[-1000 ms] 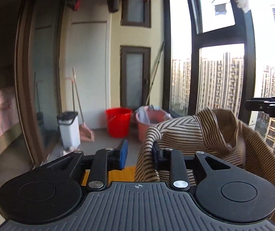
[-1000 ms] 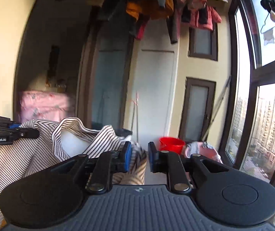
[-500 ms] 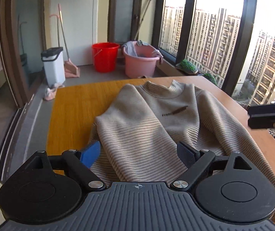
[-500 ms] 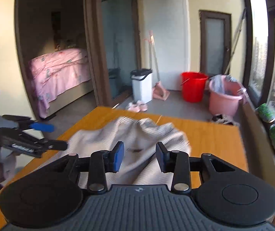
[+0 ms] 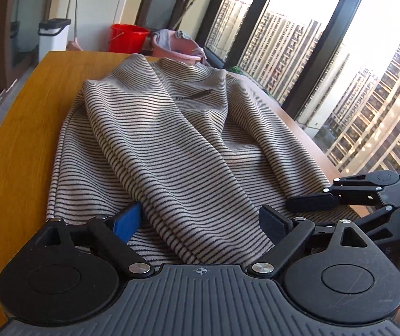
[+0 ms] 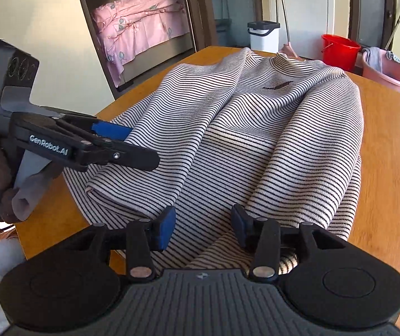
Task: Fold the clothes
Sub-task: 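Lay the sweater flat on the table and open both grippers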
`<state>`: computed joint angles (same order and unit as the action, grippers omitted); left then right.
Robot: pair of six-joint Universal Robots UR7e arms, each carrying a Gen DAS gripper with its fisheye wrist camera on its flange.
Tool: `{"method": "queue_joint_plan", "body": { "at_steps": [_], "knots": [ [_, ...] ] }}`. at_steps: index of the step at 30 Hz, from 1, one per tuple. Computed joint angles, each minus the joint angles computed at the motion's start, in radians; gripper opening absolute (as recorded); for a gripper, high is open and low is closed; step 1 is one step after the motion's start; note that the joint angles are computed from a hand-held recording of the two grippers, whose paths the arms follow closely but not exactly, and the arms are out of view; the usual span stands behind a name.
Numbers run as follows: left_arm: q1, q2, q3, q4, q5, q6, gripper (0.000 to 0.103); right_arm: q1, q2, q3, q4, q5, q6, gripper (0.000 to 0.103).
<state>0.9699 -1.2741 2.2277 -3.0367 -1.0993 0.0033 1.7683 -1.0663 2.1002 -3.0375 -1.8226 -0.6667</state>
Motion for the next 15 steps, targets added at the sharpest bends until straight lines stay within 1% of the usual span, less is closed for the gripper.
{"method": "queue_joint_plan", "body": {
  "at_steps": [3,6,7,9,10,13,15],
  "knots": [
    [-0.033,-0.011,0.045,-0.019,-0.003,0.015,0.097,0.005,-0.020,0.018,-0.011,-0.042,0.009,0.044],
    [-0.043,-0.018,0.043,0.011,0.001,0.018,0.097,0.024,-0.029,0.026,-0.022,-0.093,0.015,0.044],
    [-0.042,-0.021,0.038,0.022,-0.001,0.013,0.097,0.028,-0.035,0.027,-0.029,-0.096,0.021,0.044],
    [-0.035,-0.027,0.027,0.026,-0.013,-0.007,0.097,0.032,-0.047,0.029,-0.087,-0.082,0.016,0.044],
    [-0.035,-0.028,0.025,0.017,-0.013,-0.004,0.097,0.035,-0.047,0.031,-0.134,-0.086,0.011,0.047],
    [-0.056,-0.030,0.032,-0.019,0.011,0.019,0.097,0.041,-0.036,0.032,-0.285,-0.105,-0.011,0.062],
    [-0.068,-0.030,0.033,-0.043,0.020,0.038,0.098,0.030,-0.027,0.024,-0.313,-0.135,0.002,0.065]
  ]
}}
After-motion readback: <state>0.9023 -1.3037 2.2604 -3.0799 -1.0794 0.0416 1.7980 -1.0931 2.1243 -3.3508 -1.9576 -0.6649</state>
